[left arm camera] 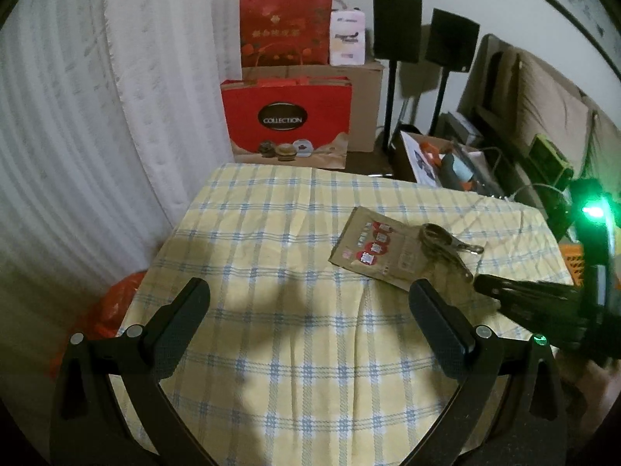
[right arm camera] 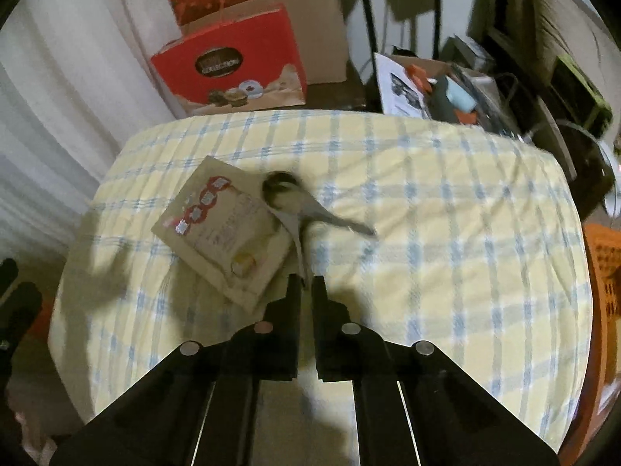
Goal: Organize objects
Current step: 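Move both open grippers from the basket to the packet and keys on the cloth, then lower the left gripper onto the gold warmer packet and close it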
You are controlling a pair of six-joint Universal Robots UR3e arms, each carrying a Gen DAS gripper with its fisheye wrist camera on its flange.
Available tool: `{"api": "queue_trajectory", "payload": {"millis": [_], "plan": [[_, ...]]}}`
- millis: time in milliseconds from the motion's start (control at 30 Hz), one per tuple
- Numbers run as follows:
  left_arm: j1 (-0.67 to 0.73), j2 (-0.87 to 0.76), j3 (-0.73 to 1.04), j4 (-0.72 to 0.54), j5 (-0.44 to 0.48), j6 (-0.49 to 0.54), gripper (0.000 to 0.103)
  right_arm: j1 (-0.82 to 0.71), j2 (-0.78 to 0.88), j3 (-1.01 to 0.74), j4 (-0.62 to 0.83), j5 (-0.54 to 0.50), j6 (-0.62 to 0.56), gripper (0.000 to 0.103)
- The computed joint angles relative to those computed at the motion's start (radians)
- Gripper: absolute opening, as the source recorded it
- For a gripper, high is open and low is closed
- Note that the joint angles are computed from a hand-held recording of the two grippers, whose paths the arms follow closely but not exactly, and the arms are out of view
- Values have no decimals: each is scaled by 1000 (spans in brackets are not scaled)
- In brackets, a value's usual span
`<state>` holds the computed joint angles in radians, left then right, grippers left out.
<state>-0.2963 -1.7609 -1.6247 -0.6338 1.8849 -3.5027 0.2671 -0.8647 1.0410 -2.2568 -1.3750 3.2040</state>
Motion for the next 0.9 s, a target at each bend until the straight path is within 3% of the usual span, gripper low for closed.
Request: {"api": "queue_trajectory", "payload": {"millis": [100, 333, 733, 833, 900], "plan": [[-9, 2, 6, -4, -13, -2, 103, -45, -125, 183, -59, 29, -17, 4], [-20, 9, 6, -9, -41, -21, 103, -161, -343, 453, -24, -8, -103, 5], [12, 33, -27, -7, -60, -31, 103, -367, -477, 633, 0, 189, -112, 10], [43, 40, -44, -9, -95, -40, 103, -423, -506, 667, -4, 265, -102, 27], [54, 46, -61, 7, -109, -40, 103, -445, -524, 689, -36, 285, -67, 46]]}}
